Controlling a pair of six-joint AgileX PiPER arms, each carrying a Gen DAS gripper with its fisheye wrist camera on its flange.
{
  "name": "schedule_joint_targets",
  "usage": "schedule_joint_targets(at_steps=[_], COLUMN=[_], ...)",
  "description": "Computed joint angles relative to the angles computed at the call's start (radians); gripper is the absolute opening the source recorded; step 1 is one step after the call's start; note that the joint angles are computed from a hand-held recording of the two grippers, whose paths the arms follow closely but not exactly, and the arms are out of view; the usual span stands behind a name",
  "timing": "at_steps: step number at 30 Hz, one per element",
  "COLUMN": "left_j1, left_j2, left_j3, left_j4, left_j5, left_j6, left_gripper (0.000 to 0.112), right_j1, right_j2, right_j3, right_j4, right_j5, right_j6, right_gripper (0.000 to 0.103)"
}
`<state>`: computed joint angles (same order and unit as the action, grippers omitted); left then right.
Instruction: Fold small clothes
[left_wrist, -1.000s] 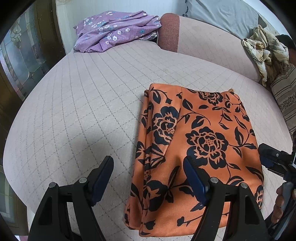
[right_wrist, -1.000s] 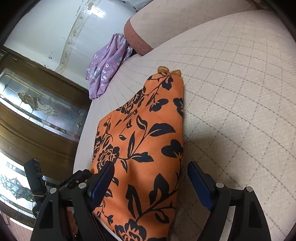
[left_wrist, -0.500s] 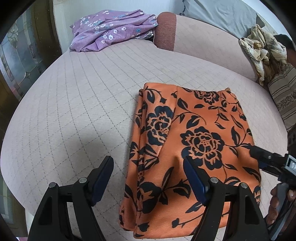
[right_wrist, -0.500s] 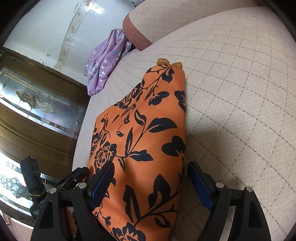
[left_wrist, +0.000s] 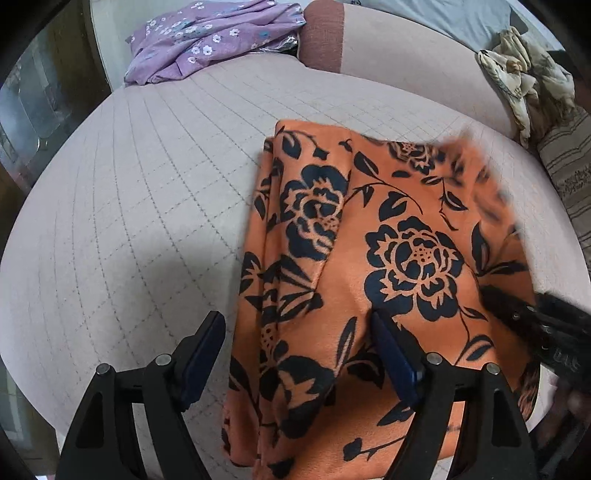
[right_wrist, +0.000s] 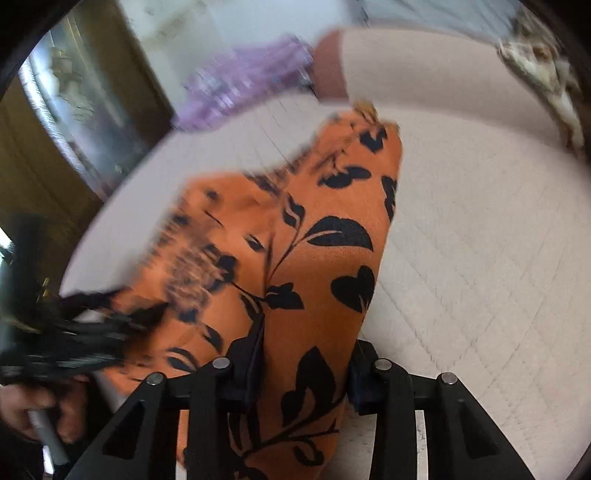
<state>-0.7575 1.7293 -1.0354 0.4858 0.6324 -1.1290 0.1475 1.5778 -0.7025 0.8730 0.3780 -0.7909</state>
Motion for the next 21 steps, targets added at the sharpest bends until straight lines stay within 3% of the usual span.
schedule_joint_targets(at_steps=[2,5,8,10,12,13,15,17,19,20,21], left_j1=[-0.010,-0.005,0.001,0.006,0.014,0.019,0.022,0.027,0.024,0.014,0.012], left_j2=[-0.004,-0.004,-0.011,-0.017,-0.018,-0.019,-0.015,-0.013,-0.021,-0.025,-0.021], left_j3=[0.003,0.010,0.025,0.034,0.048,0.059,0.068,0.072,0.082,0.087,0.088], left_j4=[0.024,0.019,0.024,0.023,0.033,0.042,0.052,0.047,0.056,0.082,0.093], left_j5=[0.008,-0.006,-0.021,-0.024,-0.036,-0.050,-0.060,-0.069,-0.073,-0.063,-0.068], left_j6=[-0.016,-0.017,-0.023,-0.020,-0.022,-0.028,-0.048,-0.051,-0.058,-0.079,-0.088], left_gripper=[0.082,0.084,0.084,0.085,0.085,0.085,0.088,0.090,0.090,0.090,0.090], right_j1=[-0.159,-0.359,-0.435,-0.429,-0.370,-0.316,-0.197,-0.091,-0.127,-0.195,-0.244], right_j2=[0.039,0.083,0.141,0.289,0.323,0.280,0.113,0.053,0.148,0.180,0.172], right_j3=[-0.010,0.005,-0.043,-0.159,-0.199,-0.217,-0.175,-0.162,-0.183,-0.180,-0.152], right_j4=[0.177,0.446,0.519,0.483,0.454,0.409,0.293,0.138,0.131,0.187,0.281], right_j5=[0.153,0.407,0.472,0.531,0.479,0.443,0.266,0.120,0.128,0.189,0.253], right_j6=[-0.103,-0.337,-0.349,-0.243,-0.180,-0.208,-0.191,-0.097,-0.040,-0.044,-0.087], right_gripper=[0.072,0.074,0.085,0.084,0.032,0.032,0.032,0.036,0.054,0.066,0.071])
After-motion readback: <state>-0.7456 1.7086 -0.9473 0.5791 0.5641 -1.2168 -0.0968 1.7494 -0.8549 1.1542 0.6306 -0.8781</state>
